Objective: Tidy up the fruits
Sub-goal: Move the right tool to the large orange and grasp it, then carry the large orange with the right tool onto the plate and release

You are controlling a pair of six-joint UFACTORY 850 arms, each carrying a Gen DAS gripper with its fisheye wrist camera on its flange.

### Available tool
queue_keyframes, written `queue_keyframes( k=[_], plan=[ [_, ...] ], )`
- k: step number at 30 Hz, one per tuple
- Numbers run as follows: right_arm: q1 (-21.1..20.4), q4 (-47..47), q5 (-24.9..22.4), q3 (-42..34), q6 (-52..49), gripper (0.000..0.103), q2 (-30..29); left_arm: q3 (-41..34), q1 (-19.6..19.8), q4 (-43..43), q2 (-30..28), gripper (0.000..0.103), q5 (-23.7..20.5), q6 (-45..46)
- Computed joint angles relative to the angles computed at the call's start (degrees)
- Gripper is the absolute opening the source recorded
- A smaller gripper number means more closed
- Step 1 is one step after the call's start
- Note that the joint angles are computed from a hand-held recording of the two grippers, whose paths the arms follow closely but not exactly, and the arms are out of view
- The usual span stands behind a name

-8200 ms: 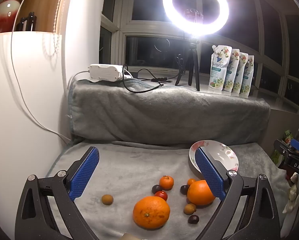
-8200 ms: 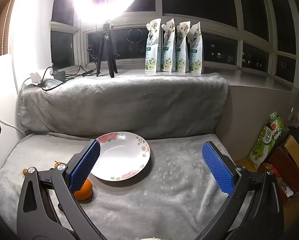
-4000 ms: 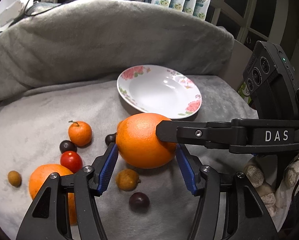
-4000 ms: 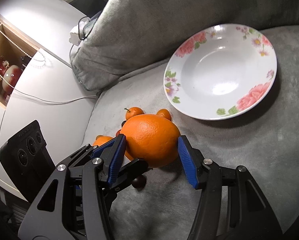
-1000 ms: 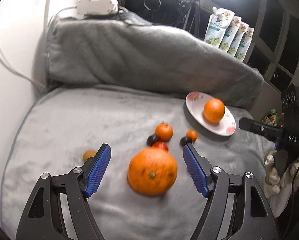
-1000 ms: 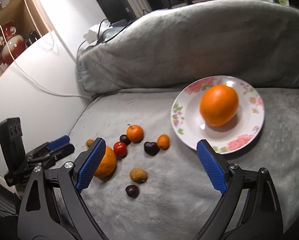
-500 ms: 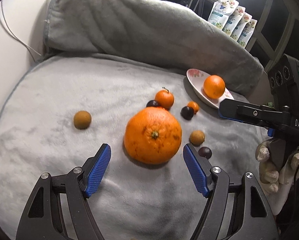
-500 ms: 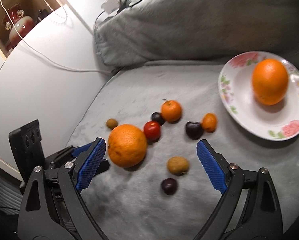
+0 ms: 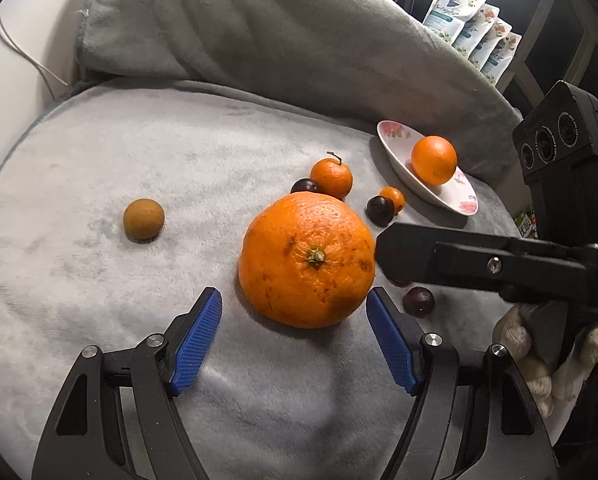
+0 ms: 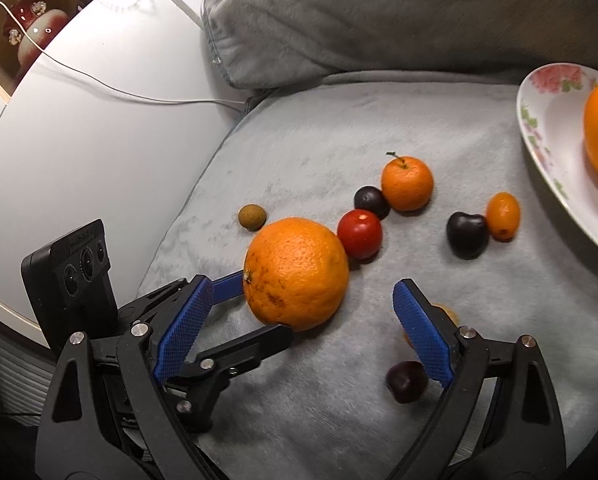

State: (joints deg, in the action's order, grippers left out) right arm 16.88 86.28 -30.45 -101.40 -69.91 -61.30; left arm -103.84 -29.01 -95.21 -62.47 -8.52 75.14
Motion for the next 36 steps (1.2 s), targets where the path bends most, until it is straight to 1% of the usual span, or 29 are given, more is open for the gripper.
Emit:
queue_keyframes(
  k=[3, 6, 8, 10, 12, 15, 17, 18, 27, 33, 36],
  plan=[
    [0.1, -2.1, -0.7, -1.4, 2.2, 0.088, -0.9, -0.6, 0.1, 1.1, -0.4, 0.075, -0.7, -1.2],
    [0.2, -3.5, -0.9, -2.7, 3.9, 0.087, -1.7, -0.3, 0.2, -0.1, -0.4, 0.075, -1.4, 0.1],
    [0.2, -4.0, -1.3, -3.3, 4.7, 0.085, -2.1, -0.4, 0.4, -0.2, -0.5, 0.075, -2.0, 0.0],
    [0.1, -5.2, -1.9, -4.1, 6.2, 0.079, -2.7, -0.7, 0.5, 0.8, -0.8, 0.075, -2.5, -1.1],
    [0.2, -6.3, -2.1, -4.7, 7.1, 0.076, -3.1, -0.6, 0.7, 0.6, -0.8, 0.075, -3.0, -0.8],
    [0.2, -7.7, -3.0, -5.7, 8.4, 0.067, -3.8, -1.3, 0.8, 2.6, -1.3, 0.074, -3.7, -2.9],
    [0.3, -7.3, -2.7, -5.4, 7.8, 0.067, -3.7, -1.7, 0.9, 2.2, -1.5, 0.073, -4.4, -2.5],
    [0.4, -7.3, -2.6, -5.3, 7.7, 0.067, -3.6, -1.7, 0.8, 1.8, -1.6, 0.069, -4.4, -1.9],
    [0.6, -5.6, -1.6, -3.5, 5.4, 0.066, -2.3, -1.1, 0.3, -1.8, -1.0, 0.069, -3.3, 2.4],
    [0.0, -0.5, -0.9, 0.0, -0.1, 0.066, 0.3, -1.1, -0.5, -6.7, -0.3, 0.068, -2.5, 8.4],
    [-0.3, 2.3, 0.0, 2.0, -3.2, 0.066, 1.7, -2.2, -0.7, -6.4, -0.6, 0.068, -2.7, 8.7]
  ],
)
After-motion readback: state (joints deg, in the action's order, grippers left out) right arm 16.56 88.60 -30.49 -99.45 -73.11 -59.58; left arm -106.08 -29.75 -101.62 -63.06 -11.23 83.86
